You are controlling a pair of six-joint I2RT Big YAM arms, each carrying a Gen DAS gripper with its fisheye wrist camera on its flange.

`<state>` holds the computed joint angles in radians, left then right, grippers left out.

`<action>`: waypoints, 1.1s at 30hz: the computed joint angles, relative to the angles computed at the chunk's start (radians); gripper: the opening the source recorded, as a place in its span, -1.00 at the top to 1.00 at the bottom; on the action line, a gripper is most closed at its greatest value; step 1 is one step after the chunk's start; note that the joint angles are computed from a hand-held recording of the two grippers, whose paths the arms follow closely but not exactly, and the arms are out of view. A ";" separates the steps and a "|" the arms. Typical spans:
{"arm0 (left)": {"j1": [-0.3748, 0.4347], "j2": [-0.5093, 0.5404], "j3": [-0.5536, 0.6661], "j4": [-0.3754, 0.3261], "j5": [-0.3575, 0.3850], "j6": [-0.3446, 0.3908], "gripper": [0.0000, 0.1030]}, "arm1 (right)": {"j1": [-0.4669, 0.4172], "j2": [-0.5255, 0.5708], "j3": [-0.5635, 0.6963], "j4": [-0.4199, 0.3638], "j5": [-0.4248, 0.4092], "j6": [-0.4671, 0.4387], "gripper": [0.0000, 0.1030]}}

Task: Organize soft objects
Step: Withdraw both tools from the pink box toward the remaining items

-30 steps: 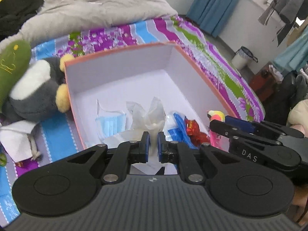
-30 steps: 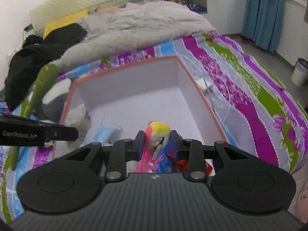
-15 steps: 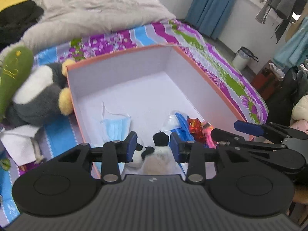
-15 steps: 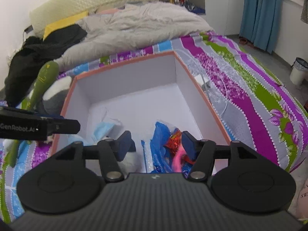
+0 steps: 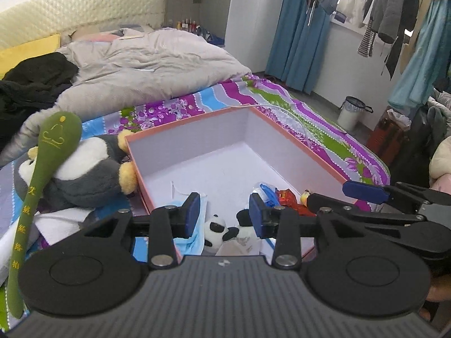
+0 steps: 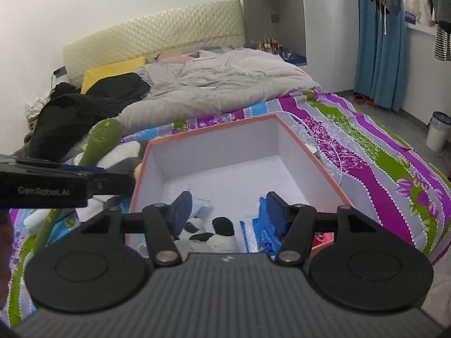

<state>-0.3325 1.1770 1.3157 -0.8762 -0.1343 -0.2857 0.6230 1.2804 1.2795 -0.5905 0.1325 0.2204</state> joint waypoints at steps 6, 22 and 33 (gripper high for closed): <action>-0.021 -0.094 -0.082 0.051 -0.038 0.026 0.14 | 0.040 -0.058 -0.063 0.050 0.029 0.027 -0.18; -0.056 -0.307 -0.252 0.091 -0.088 0.011 0.14 | 0.176 -0.159 -0.180 0.090 0.126 0.061 -0.18; -0.055 -0.419 -0.323 0.029 -0.116 -0.035 0.14 | 0.268 -0.165 -0.211 0.076 0.133 0.095 -0.18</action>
<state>-0.3878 0.7582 0.9922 -0.8469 -0.2508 -0.3202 0.8909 1.1150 1.0682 -0.5143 0.2653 0.3151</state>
